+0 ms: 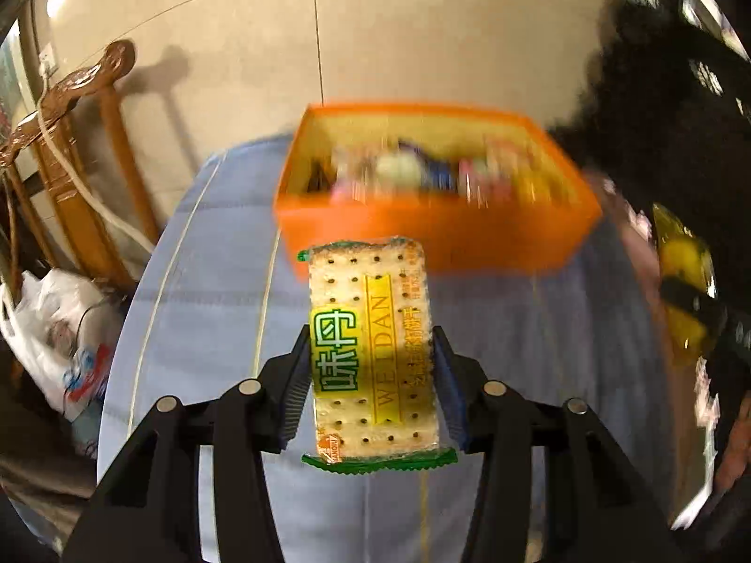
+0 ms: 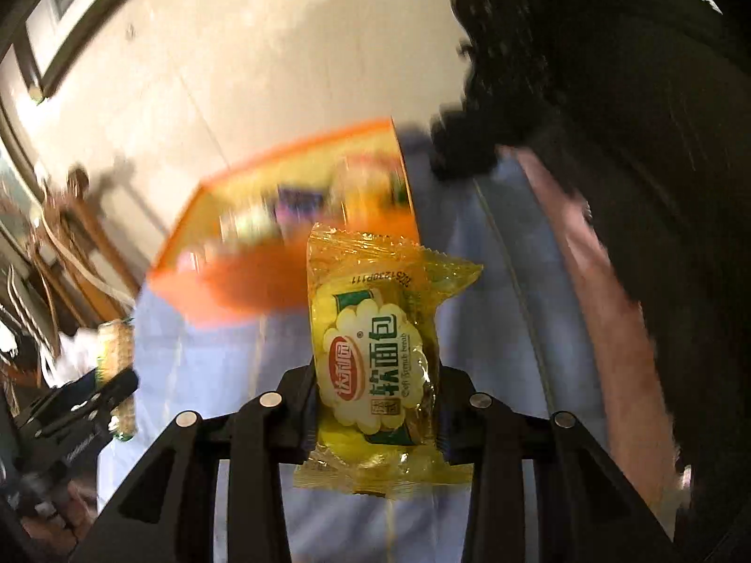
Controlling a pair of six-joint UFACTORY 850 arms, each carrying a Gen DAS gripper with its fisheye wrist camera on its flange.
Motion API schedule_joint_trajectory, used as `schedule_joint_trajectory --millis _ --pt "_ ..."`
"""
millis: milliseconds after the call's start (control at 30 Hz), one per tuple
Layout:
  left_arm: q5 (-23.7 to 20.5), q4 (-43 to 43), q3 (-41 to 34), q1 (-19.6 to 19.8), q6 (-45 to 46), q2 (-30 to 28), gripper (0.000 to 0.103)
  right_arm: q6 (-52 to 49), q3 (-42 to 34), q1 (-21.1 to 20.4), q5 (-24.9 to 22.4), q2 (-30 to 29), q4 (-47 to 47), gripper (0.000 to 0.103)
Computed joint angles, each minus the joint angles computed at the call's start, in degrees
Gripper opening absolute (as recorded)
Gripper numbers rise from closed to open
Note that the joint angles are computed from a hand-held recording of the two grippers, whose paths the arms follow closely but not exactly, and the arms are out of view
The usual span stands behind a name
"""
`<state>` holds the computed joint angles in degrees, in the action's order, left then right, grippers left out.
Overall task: Organize snacks
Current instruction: 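Carry bun bag and cracker pack into the orange box and release, then grasp a white candy bag with right gripper while left grasps a bread pack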
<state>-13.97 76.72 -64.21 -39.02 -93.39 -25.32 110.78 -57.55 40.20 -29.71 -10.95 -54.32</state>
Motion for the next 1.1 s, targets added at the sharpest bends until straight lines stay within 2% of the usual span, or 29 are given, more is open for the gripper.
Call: schedule_joint_trajectory --millis 67,167,233,367,433,467,500,533,567,600,700,733,833,967,1033,1100 --pt "1.2 -4.1 -6.2 1.5 6.1 -3.0 0.047 -3.9 -3.6 -2.3 -0.4 -2.0 0.4 0.038" --pt "-1.7 -9.1 -15.3 2.1 14.3 -8.4 0.047 -12.4 -9.9 -5.2 0.0 -6.1 1.9 0.038" --pt "-2.0 -12.6 -19.1 2.9 19.0 -10.5 0.047 -17.3 -13.5 -6.8 0.6 -9.0 2.3 0.037" --pt "-2.5 -14.1 -24.0 3.3 20.3 -13.5 0.047 -24.3 -20.0 -9.3 2.0 -14.2 6.2 0.038" --pt "-3.6 -19.4 -26.8 3.7 25.3 -15.3 0.047 -28.7 -22.9 -9.8 0.9 -16.2 9.3 0.040" --pt "-4.4 -18.6 -27.4 3.4 24.9 -15.8 0.049 -30.9 -24.0 -10.1 0.2 -17.1 11.4 0.069" --pt "-5.7 -15.4 -27.7 3.1 22.1 -16.0 0.073 -30.8 -23.6 -9.8 -0.3 -16.9 11.8 0.100" --pt "-9.4 -10.1 -27.9 2.4 16.9 -16.1 0.093 -28.4 -23.4 -9.5 -0.8 -16.7 9.9 0.100" --pt "-11.9 -5.7 -26.9 2.0 12.3 -15.4 0.099 -25.4 -22.9 -9.0 -1.7 -16.2 7.1 0.099" --pt "-13.8 -3.7 -26.0 1.6 10.2 -14.6 0.099 -24.8 -22.8 -8.6 -2.1 -16.0 6.3 0.099" --pt "-15.1 -7.6 -21.7 1.6 14.1 -11.3 0.099 -25.4 -21.3 -6.8 -4.6 -14.2 8.0 0.099" --pt "-16.7 -6.6 -18.0 1.3 12.6 -8.7 0.099 -24.6 -20.4 -6.3 -4.7 -13.4 8.0 0.099" --pt "-16.7 -3.8 -6.8 0.7 7.9 -1.4 0.099 -22.7 -15.7 -3.5 -2.7 -9.9 10.8 0.099" --pt "-18.0 -5.1 10.9 0.0 0.4 8.7 0.099 -27.0 -9.5 1.5 0.6 -7.6 23.2 0.099" --pt "-17.9 -8.7 18.4 0.1 -1.5 12.2 0.099 -35.9 -6.5 3.9 3.0 -7.4 34.6 0.099" --pt "-14.8 -13.9 26.2 0.4 -1.9 15.1 0.099 -43.7 -4.7 6.2 3.4 -7.7 43.0 0.099"
